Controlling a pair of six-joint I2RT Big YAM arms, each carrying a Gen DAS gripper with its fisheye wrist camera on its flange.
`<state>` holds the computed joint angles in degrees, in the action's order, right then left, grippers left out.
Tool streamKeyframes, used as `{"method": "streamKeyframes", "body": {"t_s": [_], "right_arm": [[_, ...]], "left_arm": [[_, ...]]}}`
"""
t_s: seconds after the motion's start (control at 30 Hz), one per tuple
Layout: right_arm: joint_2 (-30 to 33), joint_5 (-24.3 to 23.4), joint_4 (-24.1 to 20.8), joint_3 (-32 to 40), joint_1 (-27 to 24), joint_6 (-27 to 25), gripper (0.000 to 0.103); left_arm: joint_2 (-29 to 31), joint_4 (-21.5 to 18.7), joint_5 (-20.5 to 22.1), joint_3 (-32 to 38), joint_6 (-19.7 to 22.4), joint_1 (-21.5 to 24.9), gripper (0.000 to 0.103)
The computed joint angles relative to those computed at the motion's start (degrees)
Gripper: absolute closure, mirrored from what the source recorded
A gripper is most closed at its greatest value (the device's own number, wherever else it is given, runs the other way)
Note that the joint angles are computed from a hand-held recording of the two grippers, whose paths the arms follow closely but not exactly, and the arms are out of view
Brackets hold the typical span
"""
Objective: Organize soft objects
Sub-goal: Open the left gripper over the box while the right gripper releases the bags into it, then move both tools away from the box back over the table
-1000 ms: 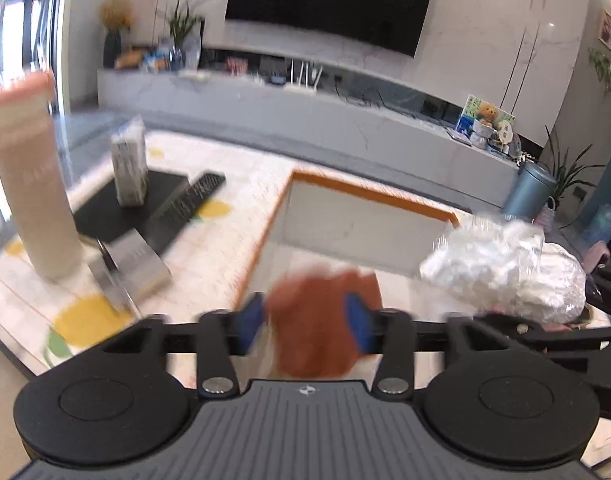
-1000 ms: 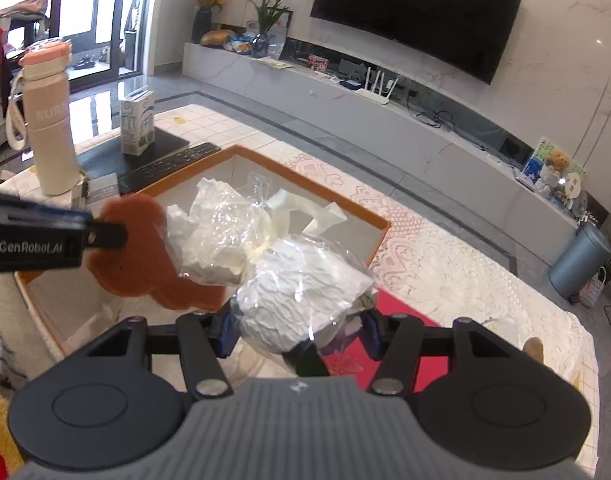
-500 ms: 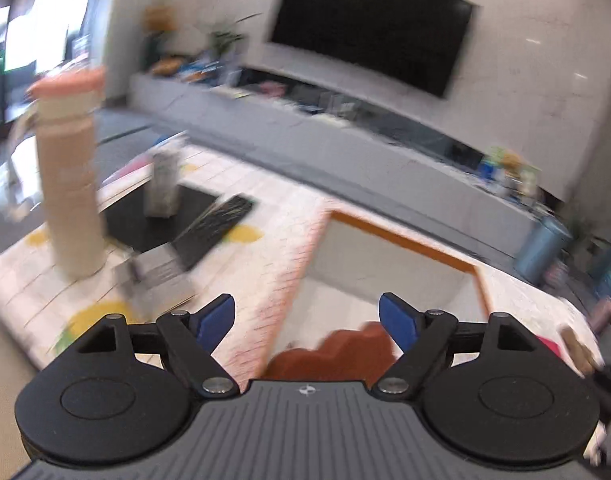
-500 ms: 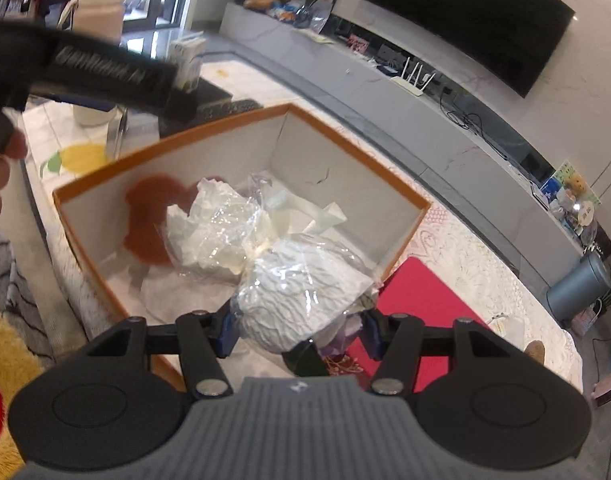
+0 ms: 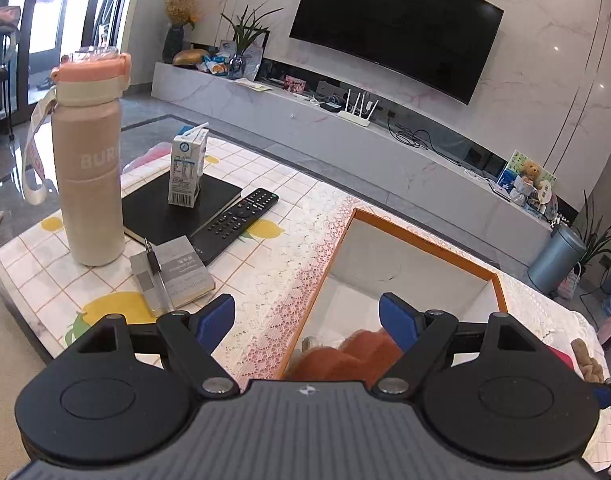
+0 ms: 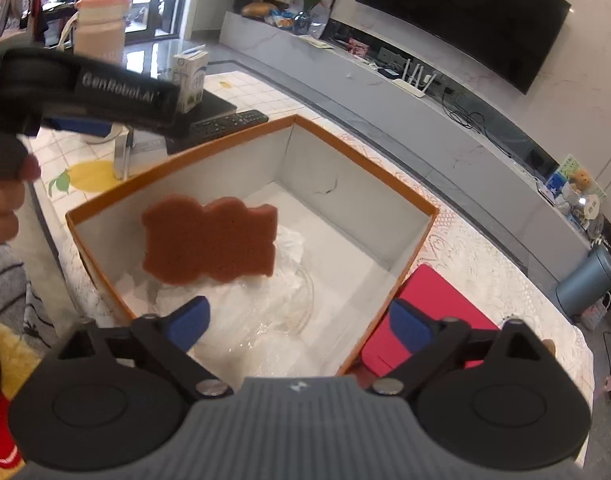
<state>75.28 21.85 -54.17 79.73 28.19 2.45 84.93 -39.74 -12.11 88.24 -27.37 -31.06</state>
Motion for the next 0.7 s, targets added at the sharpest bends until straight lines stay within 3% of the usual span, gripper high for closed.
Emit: {"method": "streamKeyframes", "body": {"t_s": [0.13, 0.4, 0.7], "right_arm": [[-0.52, 1.28, 0.33, 0.13, 0.32, 0.81, 0.005], [-4.55, -1.26, 1.63, -1.68, -0.85, 3.43, 0.005], [-13.07, -3.97, 2.97, -3.79, -2.85, 7.93, 0.005]], "left_arm": [[-0.23, 0.5, 0.03, -0.26, 0.33, -0.19, 0.007], [-0.8, 0.63, 0.33, 0.37, 2.3, -1.65, 0.007], [-2.55, 2.53, -0.25, 1.3, 8.04, -6.75, 0.007]]}}
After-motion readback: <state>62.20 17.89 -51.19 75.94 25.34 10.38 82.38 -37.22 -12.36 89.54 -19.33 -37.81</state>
